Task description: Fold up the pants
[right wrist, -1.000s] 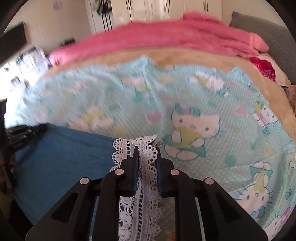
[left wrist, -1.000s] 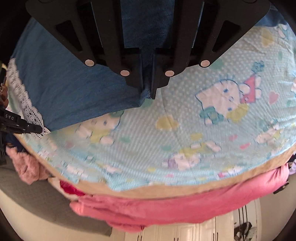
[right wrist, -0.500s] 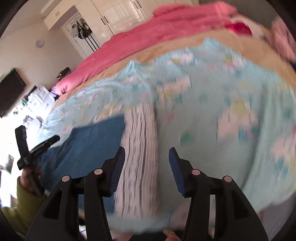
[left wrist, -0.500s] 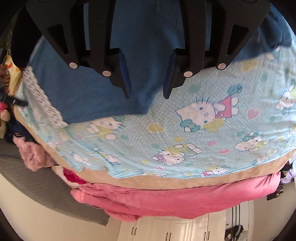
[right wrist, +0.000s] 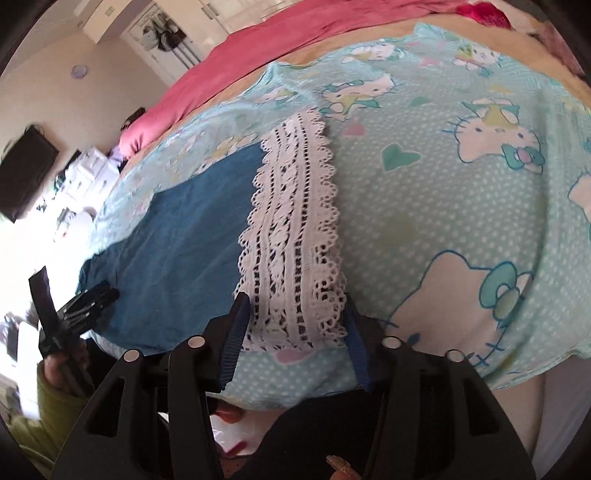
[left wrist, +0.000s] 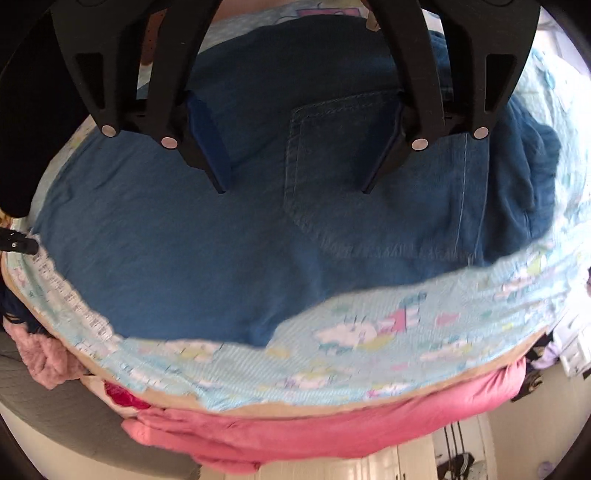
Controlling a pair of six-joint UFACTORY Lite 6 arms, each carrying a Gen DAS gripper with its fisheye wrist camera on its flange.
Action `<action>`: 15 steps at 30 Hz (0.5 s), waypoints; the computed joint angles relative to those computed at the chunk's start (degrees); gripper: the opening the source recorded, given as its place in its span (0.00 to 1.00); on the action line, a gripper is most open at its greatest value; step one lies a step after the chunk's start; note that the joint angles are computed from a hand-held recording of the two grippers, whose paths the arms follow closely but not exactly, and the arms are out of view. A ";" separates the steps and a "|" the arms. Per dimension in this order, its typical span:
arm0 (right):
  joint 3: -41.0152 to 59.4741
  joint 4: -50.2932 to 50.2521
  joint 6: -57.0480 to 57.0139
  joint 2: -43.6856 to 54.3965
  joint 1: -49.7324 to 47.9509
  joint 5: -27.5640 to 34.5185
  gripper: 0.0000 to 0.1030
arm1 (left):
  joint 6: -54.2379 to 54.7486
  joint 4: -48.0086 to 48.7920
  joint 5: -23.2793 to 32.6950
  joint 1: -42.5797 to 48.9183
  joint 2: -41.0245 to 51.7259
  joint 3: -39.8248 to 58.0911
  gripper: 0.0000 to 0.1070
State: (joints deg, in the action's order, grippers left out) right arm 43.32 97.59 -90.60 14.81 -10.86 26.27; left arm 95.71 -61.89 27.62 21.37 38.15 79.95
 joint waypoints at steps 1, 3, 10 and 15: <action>-0.12 -0.43 -0.79 -0.27 0.29 0.72 0.23 | 0.18 -0.25 0.37 0.32 0.61 0.37 0.59; -1.18 0.38 -2.41 -2.01 1.60 -0.72 0.21 | 0.87 -0.62 0.44 0.64 0.87 0.57 0.59; -5.29 -4.00 1.86 -8.05 7.40 -14.70 0.18 | -0.50 0.35 0.97 2.26 2.07 2.12 0.59; -6.33 -4.88 5.12 -9.04 8.86 -17.79 0.46 | 0.41 0.09 1.56 2.65 1.73 1.74 0.59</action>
State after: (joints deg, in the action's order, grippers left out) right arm 36.99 92.71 -85.48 5.77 -2.00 8.48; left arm 96.11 -61.79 29.18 24.02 39.89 81.69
